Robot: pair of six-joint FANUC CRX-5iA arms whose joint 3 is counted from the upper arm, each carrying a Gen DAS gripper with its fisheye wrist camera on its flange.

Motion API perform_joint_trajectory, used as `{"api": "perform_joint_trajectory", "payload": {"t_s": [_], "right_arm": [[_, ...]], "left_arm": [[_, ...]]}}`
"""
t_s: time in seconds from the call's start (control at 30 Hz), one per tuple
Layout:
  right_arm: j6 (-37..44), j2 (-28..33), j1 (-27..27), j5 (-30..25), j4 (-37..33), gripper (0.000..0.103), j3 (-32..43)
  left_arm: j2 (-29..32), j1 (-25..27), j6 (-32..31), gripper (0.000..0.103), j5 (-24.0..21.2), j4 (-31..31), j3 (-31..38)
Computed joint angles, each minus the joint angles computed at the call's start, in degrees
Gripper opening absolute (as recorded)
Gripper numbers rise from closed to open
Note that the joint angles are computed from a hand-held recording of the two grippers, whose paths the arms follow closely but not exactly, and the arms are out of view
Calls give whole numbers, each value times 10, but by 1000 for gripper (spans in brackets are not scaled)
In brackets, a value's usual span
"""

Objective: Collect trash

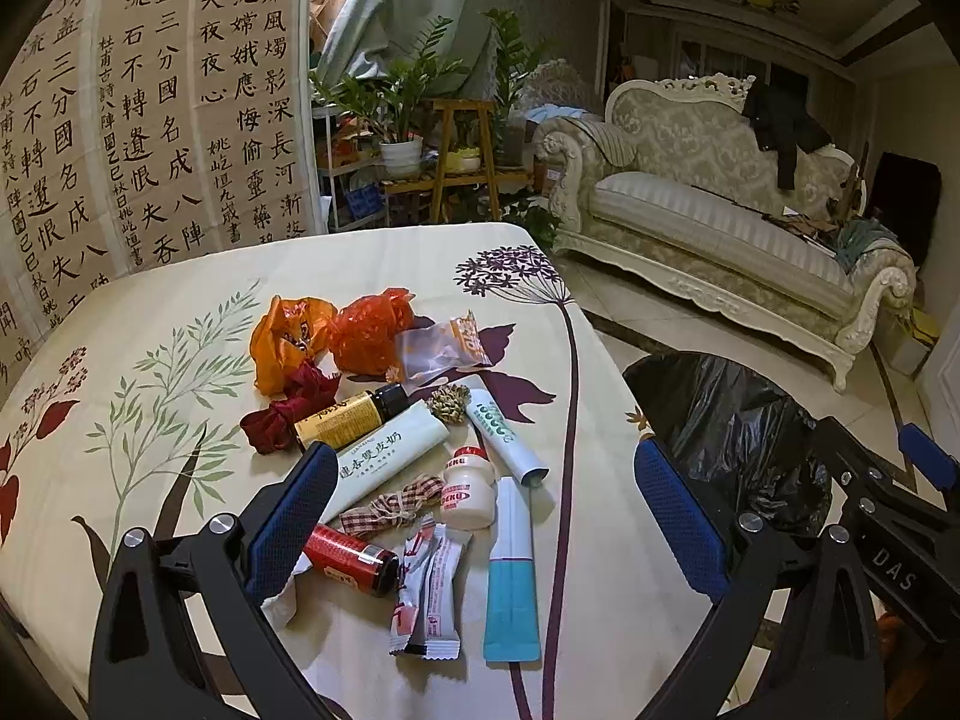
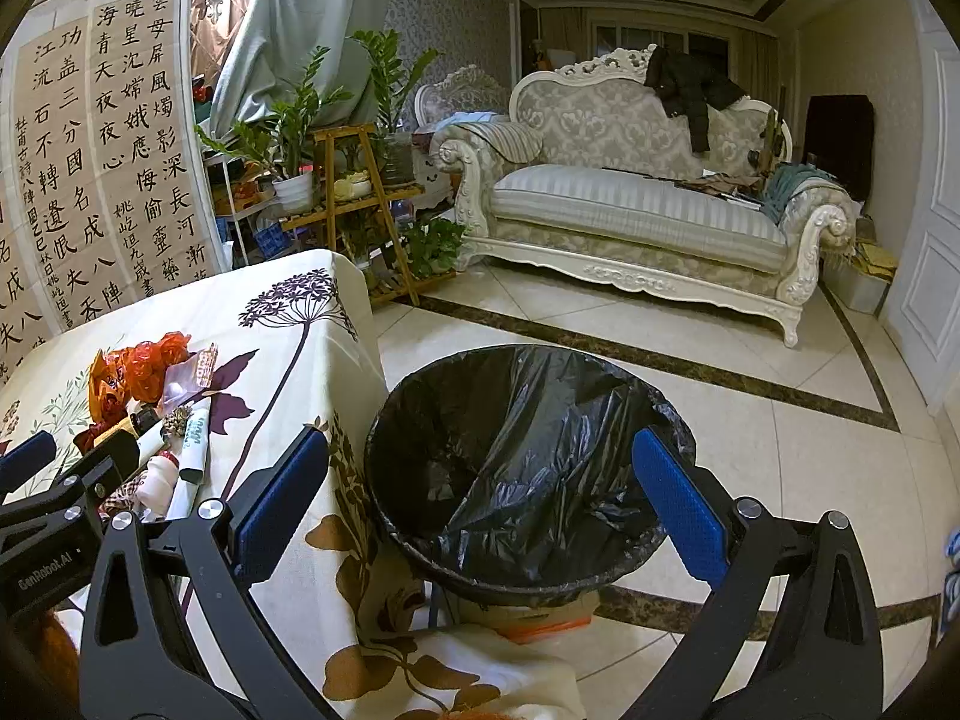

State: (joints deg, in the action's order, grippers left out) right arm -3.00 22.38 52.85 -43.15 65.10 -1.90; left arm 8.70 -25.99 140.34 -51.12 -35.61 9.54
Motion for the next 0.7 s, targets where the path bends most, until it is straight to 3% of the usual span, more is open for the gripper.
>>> {"api": "perform_joint_trajectory", "payload": {"t_s": [0.7], "right_arm": [[-6,-7,0,-2,3,99,-9]], "left_arm": [[-2,-3,-7,97,-7,-2,5]]}}
